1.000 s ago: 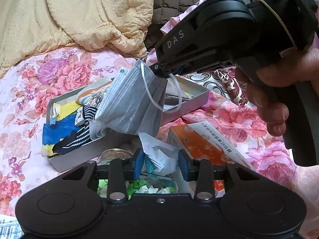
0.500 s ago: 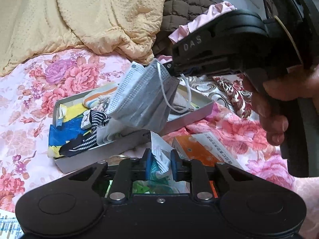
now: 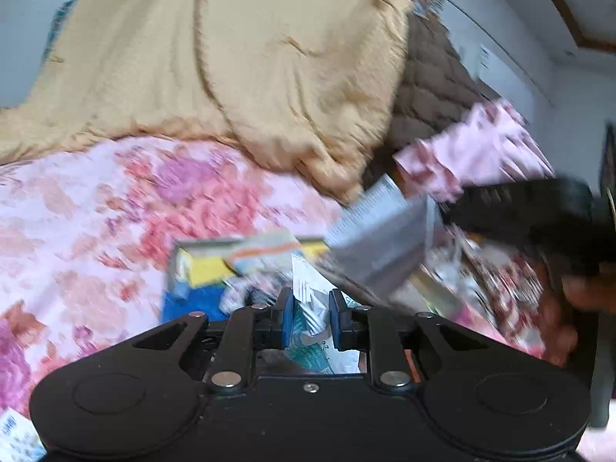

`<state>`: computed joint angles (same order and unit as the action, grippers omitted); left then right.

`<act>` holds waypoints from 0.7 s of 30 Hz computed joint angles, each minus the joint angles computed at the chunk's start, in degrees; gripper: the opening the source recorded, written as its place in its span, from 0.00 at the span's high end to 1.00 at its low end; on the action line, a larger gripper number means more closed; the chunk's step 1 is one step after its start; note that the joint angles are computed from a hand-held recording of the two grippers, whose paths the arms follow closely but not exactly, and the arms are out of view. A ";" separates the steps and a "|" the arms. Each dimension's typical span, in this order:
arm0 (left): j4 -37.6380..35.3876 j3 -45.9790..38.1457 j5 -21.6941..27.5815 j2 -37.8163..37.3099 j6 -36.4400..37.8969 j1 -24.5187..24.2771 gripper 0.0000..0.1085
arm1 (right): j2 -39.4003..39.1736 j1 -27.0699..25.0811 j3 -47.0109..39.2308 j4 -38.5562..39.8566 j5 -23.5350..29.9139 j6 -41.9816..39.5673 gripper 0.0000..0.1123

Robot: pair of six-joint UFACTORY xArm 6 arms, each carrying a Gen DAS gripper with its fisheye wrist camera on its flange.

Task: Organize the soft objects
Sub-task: 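Carry the mask and packet over the tray with both grippers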

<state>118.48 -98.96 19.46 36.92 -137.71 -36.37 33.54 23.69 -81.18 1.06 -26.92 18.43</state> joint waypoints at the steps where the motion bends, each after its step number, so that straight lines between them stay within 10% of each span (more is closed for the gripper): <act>1: -0.34 0.05 0.94 -0.08 -0.01 0.26 0.81 | 0.90 0.22 -1.50 0.93 0.55 -1.03 0.96; 8: -6.51 -4.01 2.75 3.49 4.57 3.01 0.81 | 6.65 0.77 -11.05 4.33 5.86 -4.26 0.96; 21: -25.35 -12.97 -7.77 10.63 17.30 8.32 0.80 | 12.77 -1.89 -21.93 -24.58 13.85 20.11 0.95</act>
